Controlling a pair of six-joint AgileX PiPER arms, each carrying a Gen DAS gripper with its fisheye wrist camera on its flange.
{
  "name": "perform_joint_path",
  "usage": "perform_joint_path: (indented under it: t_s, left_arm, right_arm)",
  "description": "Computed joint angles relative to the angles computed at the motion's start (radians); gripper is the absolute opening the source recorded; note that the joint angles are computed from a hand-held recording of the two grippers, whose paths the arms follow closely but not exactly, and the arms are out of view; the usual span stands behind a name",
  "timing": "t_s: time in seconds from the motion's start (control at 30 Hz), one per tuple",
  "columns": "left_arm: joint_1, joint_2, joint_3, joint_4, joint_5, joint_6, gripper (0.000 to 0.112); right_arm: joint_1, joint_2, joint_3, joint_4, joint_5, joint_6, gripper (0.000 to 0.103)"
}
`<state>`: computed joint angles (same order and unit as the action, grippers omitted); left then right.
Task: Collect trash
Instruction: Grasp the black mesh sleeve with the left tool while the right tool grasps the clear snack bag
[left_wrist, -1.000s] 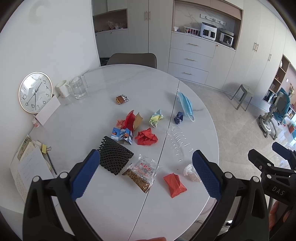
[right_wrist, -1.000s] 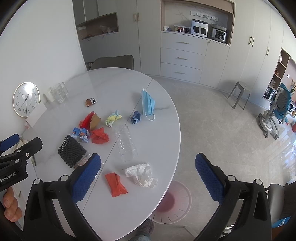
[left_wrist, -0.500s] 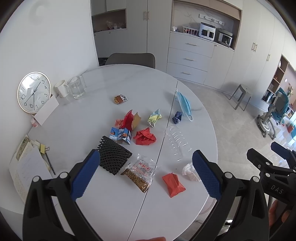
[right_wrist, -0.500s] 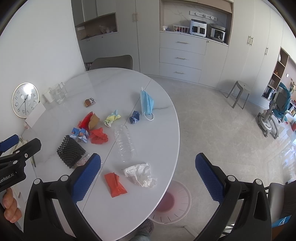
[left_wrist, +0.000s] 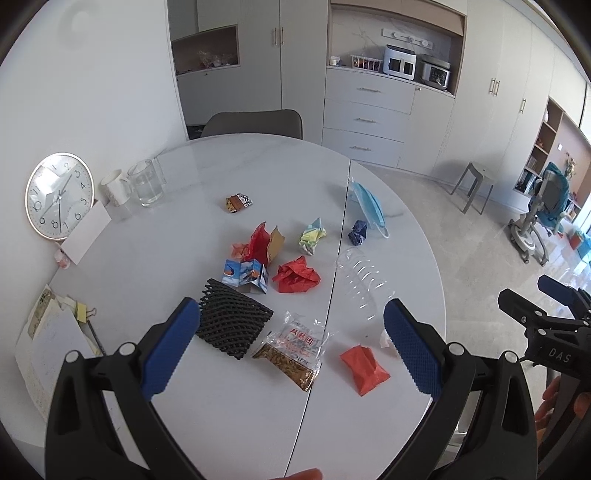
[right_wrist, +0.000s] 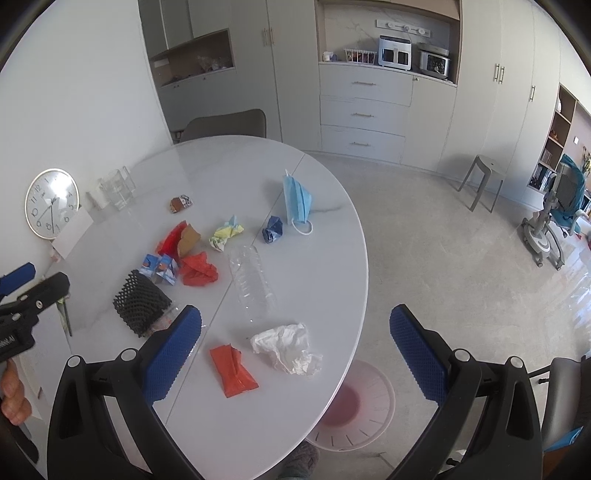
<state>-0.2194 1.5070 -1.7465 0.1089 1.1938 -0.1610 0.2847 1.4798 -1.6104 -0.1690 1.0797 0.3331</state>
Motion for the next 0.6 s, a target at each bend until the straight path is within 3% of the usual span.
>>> perform_joint_path:
  t_s: [0.1, 0.27, 0.4, 0.47, 0.6]
  left_arm:
    - [0.080, -0.010, 0.075, -0.084, -0.049, 0.079, 0.095]
    - [0.155, -0.024, 0.215, -0.085, -0.128, 0.177, 0.095]
    - [0.247, -0.020, 0.321, -0.119, -0.208, 0.325, 0.095]
    - [0.320, 0.012, 0.330, -0.189, -0.208, 0.420, 0.095]
    - [0.424, 0.114, 0.307, -0.251, -0.234, 0.529, 0.095]
  right_arm:
    - [0.025, 0.002, 0.093, -0.030, -0.060, 0.043, 0.101]
    - [0.073, 0.021, 0.238, 0.014, -0.172, 0.069, 0.101]
    - [0.170, 0.064, 0.313, -0.006, -0.253, 0.137, 0.101]
    - [0.213, 0.088, 0.331, -0.012, -0.295, 0.172, 0.101]
    - [0.305, 0.161, 0.302, -0.078, -0.290, 0.297, 0.101]
